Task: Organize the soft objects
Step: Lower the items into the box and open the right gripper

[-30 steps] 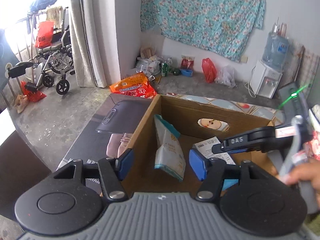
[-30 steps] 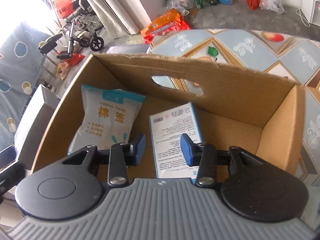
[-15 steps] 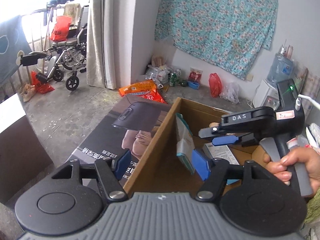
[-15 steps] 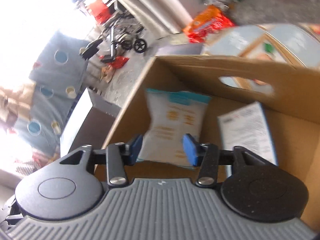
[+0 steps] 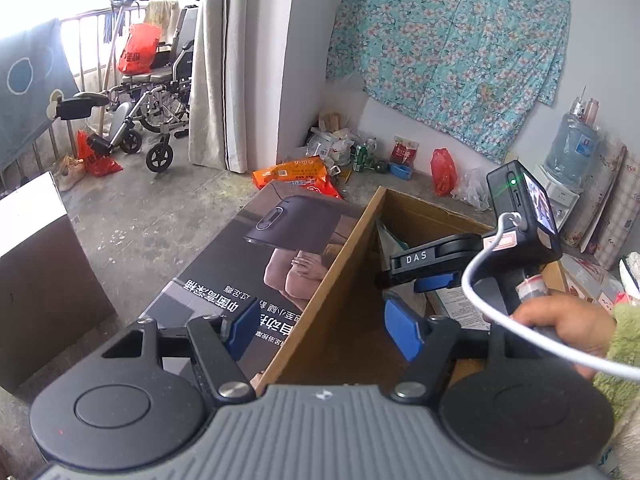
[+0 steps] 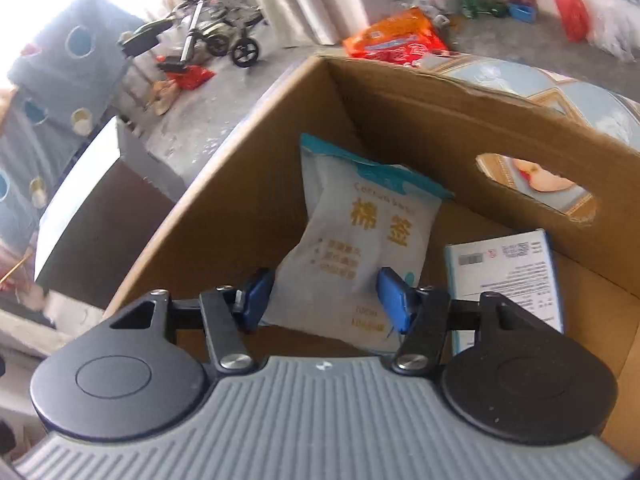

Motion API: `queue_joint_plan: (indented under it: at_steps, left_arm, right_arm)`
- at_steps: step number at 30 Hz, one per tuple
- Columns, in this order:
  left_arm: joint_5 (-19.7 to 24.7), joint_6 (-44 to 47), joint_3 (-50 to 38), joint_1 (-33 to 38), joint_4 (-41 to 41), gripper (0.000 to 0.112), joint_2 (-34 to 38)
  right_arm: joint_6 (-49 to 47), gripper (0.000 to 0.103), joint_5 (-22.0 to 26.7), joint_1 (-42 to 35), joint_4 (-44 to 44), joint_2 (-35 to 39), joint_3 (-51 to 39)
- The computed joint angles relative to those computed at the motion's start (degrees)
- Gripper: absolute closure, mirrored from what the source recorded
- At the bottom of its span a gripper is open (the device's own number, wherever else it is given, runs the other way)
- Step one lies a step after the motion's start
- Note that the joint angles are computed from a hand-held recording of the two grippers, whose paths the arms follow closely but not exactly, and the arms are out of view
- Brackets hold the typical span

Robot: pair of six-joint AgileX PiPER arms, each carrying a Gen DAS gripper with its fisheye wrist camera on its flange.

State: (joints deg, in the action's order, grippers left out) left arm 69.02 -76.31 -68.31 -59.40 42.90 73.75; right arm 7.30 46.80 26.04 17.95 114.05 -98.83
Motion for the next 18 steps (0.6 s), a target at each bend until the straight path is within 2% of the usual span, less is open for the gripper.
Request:
queue_joint_plan:
  at_steps: [3, 6, 7, 10, 12, 14, 16, 17, 18]
  left_arm:
    - [0.2, 0.1, -0.1, -0.1, 0.2, 0.042, 0.2]
    - [0.2, 0.4, -0.7, 0.0, -0.1, 0.042, 0.7]
    - [-0.1, 0.4, -0.5, 0.1, -0.2, 0.042, 0.6]
    - [-0.2, 0.0, 0.0, -0.3, 0.3, 0.041, 0.3]
    - [-0.1, -0.1, 0.0, -0.4, 0.4, 0.041, 0.3]
    - [0.1, 0.0, 0.0, -0.3, 0.5, 0.041, 0.3]
    - [0.3, -0.1, -0.1, -0.3, 0.4, 0.041, 0.3]
    - [0.3, 0.0, -0.1, -0.3, 0.4, 0.041, 0.2]
    - [0.4, 0.0, -0.1, -0.3, 0.4, 0.041, 0.2]
  right_arm:
    - [0.1, 0.049, -1.3, -0.1, 0.9, 0.4, 0.2]
    - [2.5, 0.043, -1.8, 0.3, -0.1, 1.1, 0.0]
    - [2.0, 0.04, -2.0, 0.0, 1.1, 1.0, 0.5]
    - [-2.3, 0.039, -3.5, -2.3, 8.7, -1.4, 4.3]
    - [-2.6, 0.043, -7.0, -2.4, 8.1, -4.2, 7.2]
    - [-3.6, 0.056, -10.1, -2.3, 7.9, -6.1, 9.1]
    - [-4.5, 0.061, -10.2, -2.5, 9.1, -5.3, 8.1]
    - [-5.9, 0.067, -9.2, -2.7, 10.6, -4.1, 7.1]
    - [-6.3, 0.068, -8.1, -2.8, 11.2, -2.8, 5.8]
